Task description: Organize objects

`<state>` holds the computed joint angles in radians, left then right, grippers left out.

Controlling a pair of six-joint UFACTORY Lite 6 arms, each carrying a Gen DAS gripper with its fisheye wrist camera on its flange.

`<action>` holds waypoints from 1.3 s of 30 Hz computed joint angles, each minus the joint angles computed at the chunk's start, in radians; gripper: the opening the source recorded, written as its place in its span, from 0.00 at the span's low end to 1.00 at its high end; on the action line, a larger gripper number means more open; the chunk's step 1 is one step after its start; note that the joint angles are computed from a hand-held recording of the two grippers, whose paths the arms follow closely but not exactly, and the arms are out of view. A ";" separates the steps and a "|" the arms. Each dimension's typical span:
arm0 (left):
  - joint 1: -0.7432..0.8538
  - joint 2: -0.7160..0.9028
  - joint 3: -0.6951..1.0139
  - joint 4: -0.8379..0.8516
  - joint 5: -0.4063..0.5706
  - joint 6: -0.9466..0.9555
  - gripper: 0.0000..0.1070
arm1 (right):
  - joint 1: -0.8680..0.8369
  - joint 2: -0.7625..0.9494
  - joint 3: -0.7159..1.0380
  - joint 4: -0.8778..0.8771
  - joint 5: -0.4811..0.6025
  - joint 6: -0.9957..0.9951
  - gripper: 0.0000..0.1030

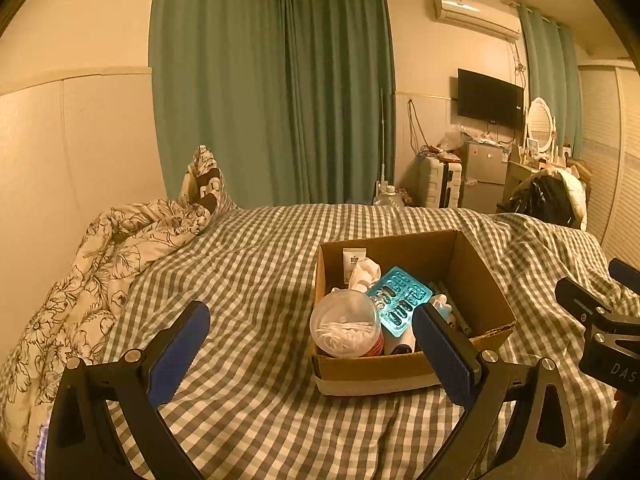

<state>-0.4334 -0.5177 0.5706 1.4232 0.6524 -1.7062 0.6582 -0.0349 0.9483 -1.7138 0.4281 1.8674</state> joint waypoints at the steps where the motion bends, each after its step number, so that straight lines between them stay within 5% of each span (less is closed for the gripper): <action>1: -0.004 -0.001 -0.001 -0.003 0.003 0.002 0.96 | 0.002 0.000 -0.001 0.001 0.001 0.000 1.00; 39: -0.010 0.015 -0.002 -0.029 -0.002 0.002 0.96 | 0.010 0.015 -0.006 0.016 0.001 -0.017 1.00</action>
